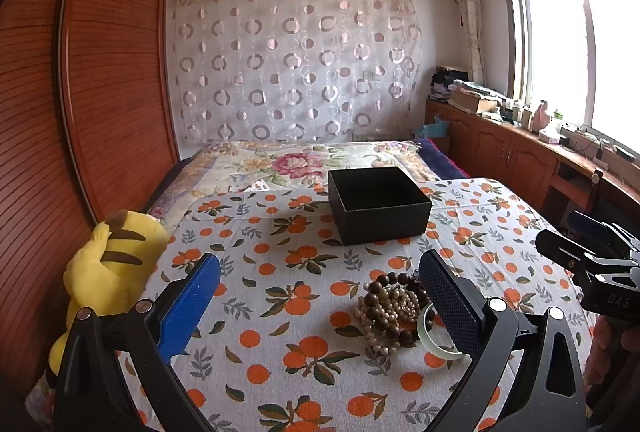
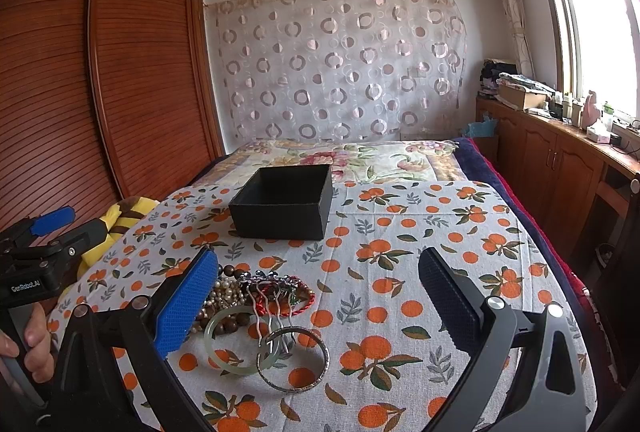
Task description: Organize jewelry
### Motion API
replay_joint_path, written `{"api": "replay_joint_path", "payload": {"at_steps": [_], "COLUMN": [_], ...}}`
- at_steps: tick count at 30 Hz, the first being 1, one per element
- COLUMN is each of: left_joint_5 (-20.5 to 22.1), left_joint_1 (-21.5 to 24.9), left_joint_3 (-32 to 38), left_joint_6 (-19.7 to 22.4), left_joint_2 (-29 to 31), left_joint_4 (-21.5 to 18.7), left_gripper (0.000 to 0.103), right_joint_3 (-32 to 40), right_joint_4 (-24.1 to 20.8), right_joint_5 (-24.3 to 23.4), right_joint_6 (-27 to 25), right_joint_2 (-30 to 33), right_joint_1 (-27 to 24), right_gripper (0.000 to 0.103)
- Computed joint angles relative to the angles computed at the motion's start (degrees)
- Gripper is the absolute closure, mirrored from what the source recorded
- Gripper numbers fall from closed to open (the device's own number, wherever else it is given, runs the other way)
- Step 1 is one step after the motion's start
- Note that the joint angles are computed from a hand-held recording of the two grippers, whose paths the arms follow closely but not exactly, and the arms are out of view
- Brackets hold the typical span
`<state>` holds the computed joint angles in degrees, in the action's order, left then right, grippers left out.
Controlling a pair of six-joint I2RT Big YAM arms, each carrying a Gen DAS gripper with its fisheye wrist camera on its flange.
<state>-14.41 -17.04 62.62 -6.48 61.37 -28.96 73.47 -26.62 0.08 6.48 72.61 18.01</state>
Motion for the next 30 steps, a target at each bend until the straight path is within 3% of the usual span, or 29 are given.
{"api": "replay_joint_path", "payload": {"at_steps": [30], "left_joint_5": [0.0], "left_joint_1": [-0.1], "left_joint_3": [0.8], "left_joint_6": [0.4], "left_joint_2": [0.0], "left_joint_4": [-0.2], "left_gripper": [0.006], "right_joint_3": [0.0], "right_joint_4": [0.2], "right_joint_5": [-0.1], "right_joint_6": [0.0], "right_joint_2": [-0.1], "right_joint_1": [0.0], "right_gripper": [0.002]}}
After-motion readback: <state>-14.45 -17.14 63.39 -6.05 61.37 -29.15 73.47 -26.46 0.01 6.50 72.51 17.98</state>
